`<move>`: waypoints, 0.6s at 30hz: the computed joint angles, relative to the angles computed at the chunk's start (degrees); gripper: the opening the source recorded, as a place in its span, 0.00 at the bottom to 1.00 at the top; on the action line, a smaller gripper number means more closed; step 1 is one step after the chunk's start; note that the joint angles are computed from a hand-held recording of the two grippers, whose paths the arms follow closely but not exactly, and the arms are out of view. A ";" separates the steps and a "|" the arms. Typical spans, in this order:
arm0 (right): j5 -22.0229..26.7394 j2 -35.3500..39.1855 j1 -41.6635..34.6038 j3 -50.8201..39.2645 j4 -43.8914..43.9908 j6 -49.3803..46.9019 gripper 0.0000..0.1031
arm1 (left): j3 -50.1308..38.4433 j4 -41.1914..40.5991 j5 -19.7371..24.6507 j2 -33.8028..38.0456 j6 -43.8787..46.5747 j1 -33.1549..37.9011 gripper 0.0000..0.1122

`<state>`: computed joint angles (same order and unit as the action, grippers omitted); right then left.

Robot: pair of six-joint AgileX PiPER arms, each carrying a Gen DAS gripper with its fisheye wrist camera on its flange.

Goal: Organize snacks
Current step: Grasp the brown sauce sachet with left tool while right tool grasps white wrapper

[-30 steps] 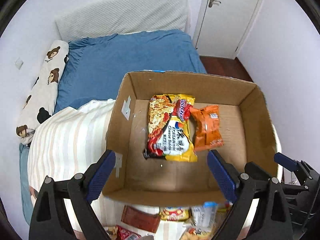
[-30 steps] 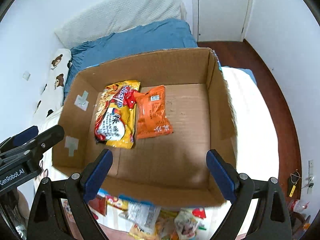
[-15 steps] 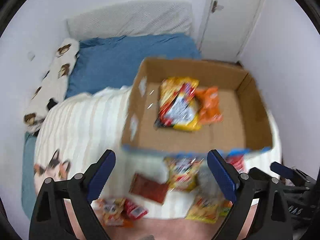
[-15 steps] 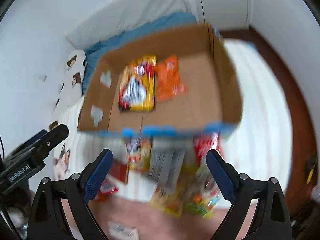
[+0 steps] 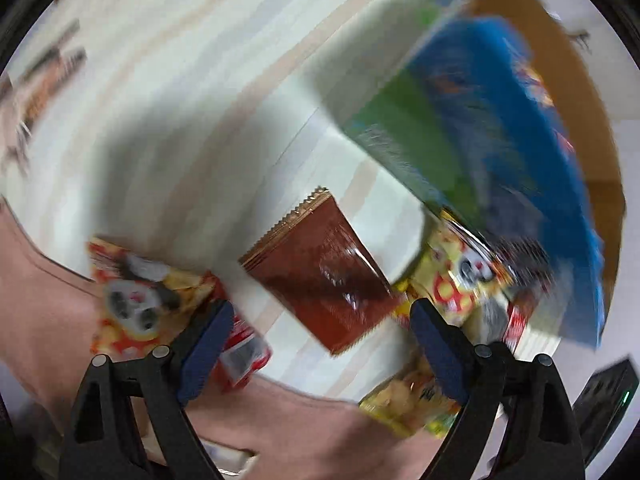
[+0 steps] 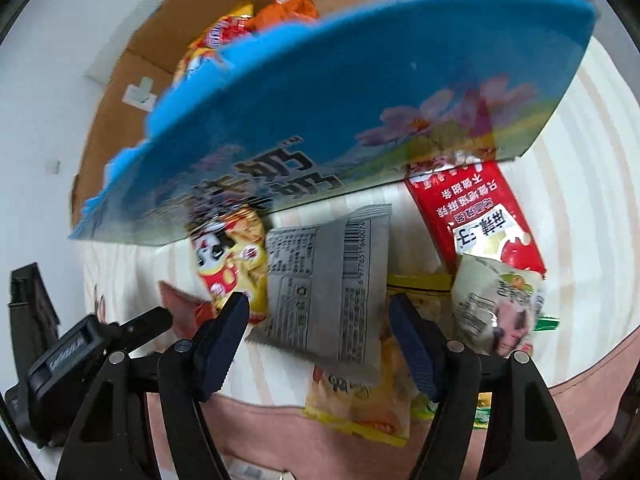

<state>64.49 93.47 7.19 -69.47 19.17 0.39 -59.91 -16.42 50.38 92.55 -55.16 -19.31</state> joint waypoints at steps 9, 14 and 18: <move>-1.58 0.79 1.43 2.21 -1.35 -1.17 0.50 | 1.57 4.46 -4.02 3.98 -4.57 -5.02 0.55; 1.48 -2.66 1.88 5.81 -3.06 -7.34 0.48 | 0.86 12.06 2.20 4.42 -3.23 -14.10 0.55; 3.06 -7.66 2.55 10.59 -4.65 -10.71 0.48 | 3.52 13.69 3.43 3.53 -3.82 -21.14 0.55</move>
<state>67.55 85.80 9.73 -58.88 14.52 -10.33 -56.40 -2.73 53.81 96.08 -58.99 -40.46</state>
